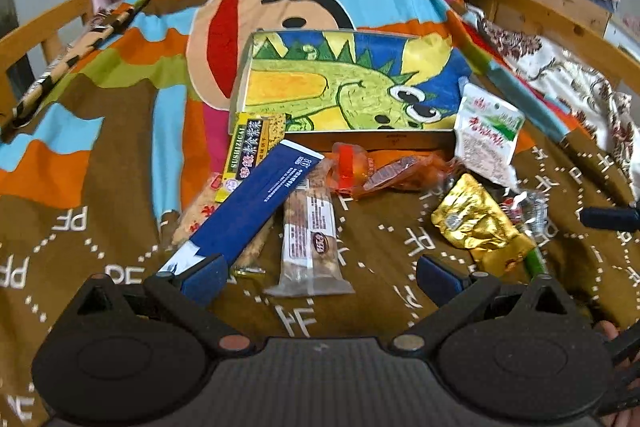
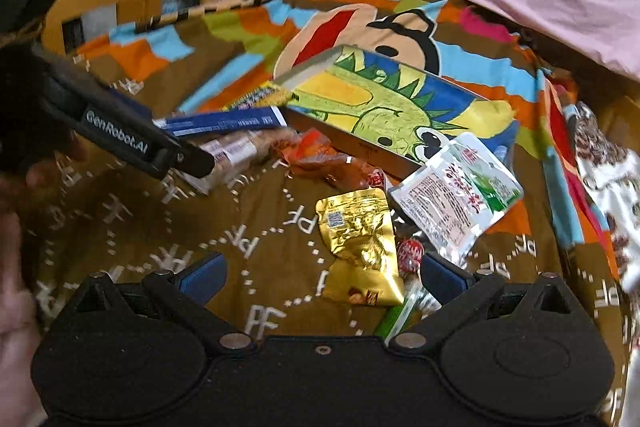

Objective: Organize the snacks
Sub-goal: 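Lower the left tool onto the granola bar while the right tool approaches the gold foil packet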

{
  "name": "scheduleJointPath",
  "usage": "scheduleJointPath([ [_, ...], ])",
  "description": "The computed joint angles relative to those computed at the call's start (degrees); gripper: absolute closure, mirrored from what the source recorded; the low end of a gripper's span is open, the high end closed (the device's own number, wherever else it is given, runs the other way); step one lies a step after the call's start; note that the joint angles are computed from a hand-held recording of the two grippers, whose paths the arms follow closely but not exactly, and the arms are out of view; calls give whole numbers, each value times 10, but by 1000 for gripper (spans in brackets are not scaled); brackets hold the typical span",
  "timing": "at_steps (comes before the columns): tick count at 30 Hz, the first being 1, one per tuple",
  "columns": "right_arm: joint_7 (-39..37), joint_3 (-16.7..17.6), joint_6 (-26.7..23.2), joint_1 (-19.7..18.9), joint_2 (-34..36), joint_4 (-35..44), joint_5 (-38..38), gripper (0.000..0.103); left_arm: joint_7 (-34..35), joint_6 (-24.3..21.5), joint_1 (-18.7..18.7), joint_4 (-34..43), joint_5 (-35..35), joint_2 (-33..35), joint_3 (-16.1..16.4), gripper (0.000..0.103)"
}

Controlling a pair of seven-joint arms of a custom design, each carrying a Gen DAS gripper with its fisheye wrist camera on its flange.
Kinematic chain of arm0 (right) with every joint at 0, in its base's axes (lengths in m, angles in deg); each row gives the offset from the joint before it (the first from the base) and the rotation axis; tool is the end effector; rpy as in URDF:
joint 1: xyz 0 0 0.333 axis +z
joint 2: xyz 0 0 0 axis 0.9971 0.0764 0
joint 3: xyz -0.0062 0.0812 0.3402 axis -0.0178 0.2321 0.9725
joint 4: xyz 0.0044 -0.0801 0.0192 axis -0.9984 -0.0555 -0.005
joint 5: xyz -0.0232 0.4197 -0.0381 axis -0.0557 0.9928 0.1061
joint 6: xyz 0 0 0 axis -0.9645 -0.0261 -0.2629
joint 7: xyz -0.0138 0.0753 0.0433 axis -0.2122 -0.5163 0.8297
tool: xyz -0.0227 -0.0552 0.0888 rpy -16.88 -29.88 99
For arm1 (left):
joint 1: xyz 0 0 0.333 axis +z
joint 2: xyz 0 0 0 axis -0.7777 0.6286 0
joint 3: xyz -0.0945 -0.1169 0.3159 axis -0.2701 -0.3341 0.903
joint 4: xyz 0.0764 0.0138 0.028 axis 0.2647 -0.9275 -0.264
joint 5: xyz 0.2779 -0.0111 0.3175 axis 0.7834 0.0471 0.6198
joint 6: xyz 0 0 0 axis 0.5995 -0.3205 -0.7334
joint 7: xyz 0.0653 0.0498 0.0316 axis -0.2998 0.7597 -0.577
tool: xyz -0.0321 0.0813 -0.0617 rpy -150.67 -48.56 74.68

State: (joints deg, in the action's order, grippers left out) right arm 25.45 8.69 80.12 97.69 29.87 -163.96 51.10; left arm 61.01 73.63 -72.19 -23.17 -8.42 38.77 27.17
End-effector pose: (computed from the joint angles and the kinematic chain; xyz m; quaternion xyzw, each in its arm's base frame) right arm 0.6923 0.2254 0.5456 -0.8906 0.2335 -0.1729 0.3499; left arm 0.6138 -0.3466 0.5549 -0.7589 0.5518 -0.2169 0.2692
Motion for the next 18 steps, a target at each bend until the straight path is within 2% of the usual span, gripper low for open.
scheduleJointPath([
  [4, 38, -7, 7, 12, 33, 25, -33, 1, 20, 31, 18, 2, -39, 11, 3, 0],
  [8, 79, -2, -35, 6, 60, 62, -38, 4, 46, 56, 28, -1, -59, 18, 4, 1],
  [10, 79, 3, -57, 1, 71, 79, -35, 10, 63, 71, 31, -4, -66, 20, 5, 4],
  [13, 79, 3, -45, 4, 74, 79, -42, 11, 84, 84, 35, -3, -85, 25, 4, 11],
  [18, 94, 3, -31, 5, 84, 88, -48, 15, 76, 84, 28, -3, -80, 26, 12, 15],
])
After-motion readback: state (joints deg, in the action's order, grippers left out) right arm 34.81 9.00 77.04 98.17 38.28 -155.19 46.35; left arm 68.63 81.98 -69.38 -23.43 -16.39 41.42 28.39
